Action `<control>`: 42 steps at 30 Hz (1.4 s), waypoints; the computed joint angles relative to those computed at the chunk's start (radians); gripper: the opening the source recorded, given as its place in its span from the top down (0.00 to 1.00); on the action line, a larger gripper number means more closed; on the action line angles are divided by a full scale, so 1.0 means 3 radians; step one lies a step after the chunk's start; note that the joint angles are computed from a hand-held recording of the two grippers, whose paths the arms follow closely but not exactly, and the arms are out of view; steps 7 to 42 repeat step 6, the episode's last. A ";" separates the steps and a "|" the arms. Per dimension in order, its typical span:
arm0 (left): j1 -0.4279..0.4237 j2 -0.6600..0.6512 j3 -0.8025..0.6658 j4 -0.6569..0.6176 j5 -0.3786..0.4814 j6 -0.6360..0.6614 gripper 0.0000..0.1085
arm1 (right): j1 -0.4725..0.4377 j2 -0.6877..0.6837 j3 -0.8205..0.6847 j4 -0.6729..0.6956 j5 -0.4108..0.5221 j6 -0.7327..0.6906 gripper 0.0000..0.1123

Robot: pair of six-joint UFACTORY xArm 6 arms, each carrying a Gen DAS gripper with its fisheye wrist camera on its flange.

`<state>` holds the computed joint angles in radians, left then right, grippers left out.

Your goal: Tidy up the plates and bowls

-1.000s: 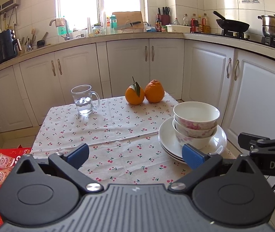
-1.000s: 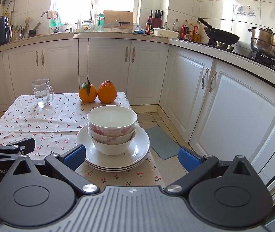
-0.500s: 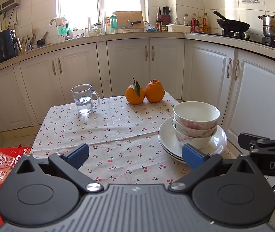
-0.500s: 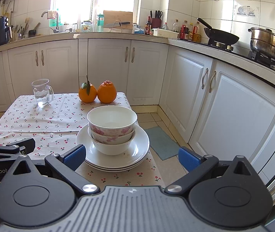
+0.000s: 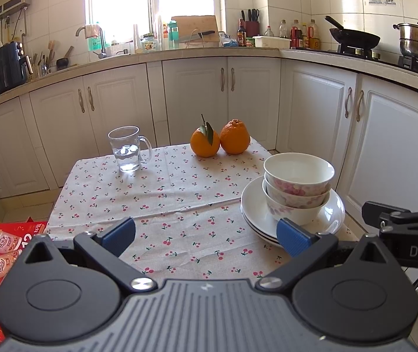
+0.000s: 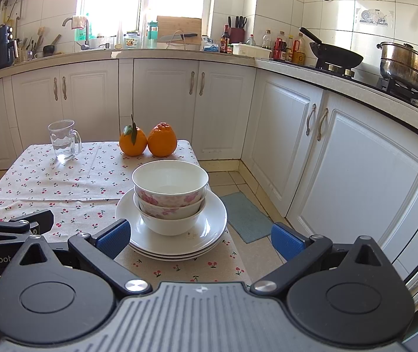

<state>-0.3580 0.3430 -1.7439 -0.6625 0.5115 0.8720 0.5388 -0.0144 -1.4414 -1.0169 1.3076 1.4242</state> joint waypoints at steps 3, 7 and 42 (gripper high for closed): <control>-0.0001 -0.0001 0.0002 -0.0001 -0.0003 0.0002 0.06 | 0.0004 0.0001 -0.0001 -0.0004 0.0008 0.0001 0.08; -0.0001 0.0001 0.0001 -0.0004 -0.0002 0.0008 0.06 | 0.0005 -0.0001 -0.0002 -0.0003 0.0018 -0.0008 0.08; -0.0001 0.0001 0.0001 -0.0004 -0.0002 0.0008 0.06 | 0.0005 -0.0001 -0.0002 -0.0003 0.0018 -0.0008 0.08</control>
